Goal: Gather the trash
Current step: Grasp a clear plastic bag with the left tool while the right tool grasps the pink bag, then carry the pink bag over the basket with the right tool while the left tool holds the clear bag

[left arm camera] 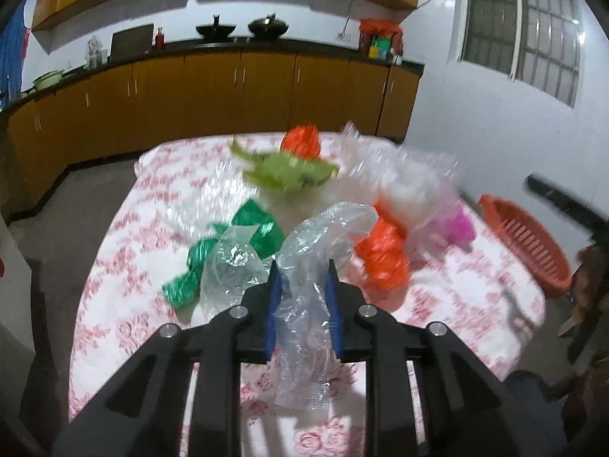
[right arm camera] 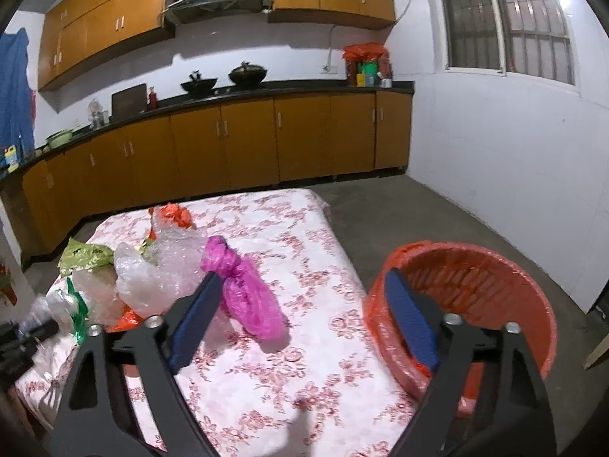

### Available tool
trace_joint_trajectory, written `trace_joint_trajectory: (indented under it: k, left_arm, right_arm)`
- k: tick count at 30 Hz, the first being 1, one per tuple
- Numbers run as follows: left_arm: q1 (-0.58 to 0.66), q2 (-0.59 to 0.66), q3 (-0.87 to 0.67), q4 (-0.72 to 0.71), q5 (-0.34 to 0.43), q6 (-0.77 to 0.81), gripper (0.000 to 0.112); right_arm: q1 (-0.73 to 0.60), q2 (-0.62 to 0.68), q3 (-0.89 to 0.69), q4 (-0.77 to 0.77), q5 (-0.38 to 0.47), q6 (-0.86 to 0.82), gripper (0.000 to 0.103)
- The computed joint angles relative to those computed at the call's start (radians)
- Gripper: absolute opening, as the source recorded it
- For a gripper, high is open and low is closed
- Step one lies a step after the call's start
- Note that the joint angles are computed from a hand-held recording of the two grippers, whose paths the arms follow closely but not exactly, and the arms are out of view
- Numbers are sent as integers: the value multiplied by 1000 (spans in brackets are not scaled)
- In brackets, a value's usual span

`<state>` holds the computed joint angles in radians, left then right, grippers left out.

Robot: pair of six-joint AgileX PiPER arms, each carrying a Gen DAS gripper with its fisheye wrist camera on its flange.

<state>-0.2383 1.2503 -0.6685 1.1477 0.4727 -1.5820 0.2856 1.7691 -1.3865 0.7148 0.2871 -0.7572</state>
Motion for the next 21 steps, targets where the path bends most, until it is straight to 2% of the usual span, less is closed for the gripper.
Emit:
trace_joint_trajectory:
  k: [6, 12, 16, 18, 19, 20, 21]
  left_arm:
    - [-30, -57, -48, -8, 20, 10, 22]
    - [-8, -63, -96, -7, 11, -2, 23]
    - [15, -40, -130, -26, -7, 14, 23]
    - [21, -29, -140, -32, -16, 17, 23]
    - [19, -19, -147, -32, -16, 16, 23]
    - [18, -15, -151, -33, -16, 18, 23]
    - [16, -7, -159, -36, -16, 20, 23]
  right_arm:
    - [31, 120, -139, -187, 89, 184, 62]
    - [46, 257, -320, -242, 231, 288, 61]
    - [66, 320, -399, -279, 290, 311, 59]
    - [78, 357, -441, -330, 327, 337, 48]
    - [80, 369, -455, -344, 344, 344, 38]
    - [77, 376, -461, -334, 359, 330, 27]
    - [66, 376, -456, -291, 372, 288, 23]
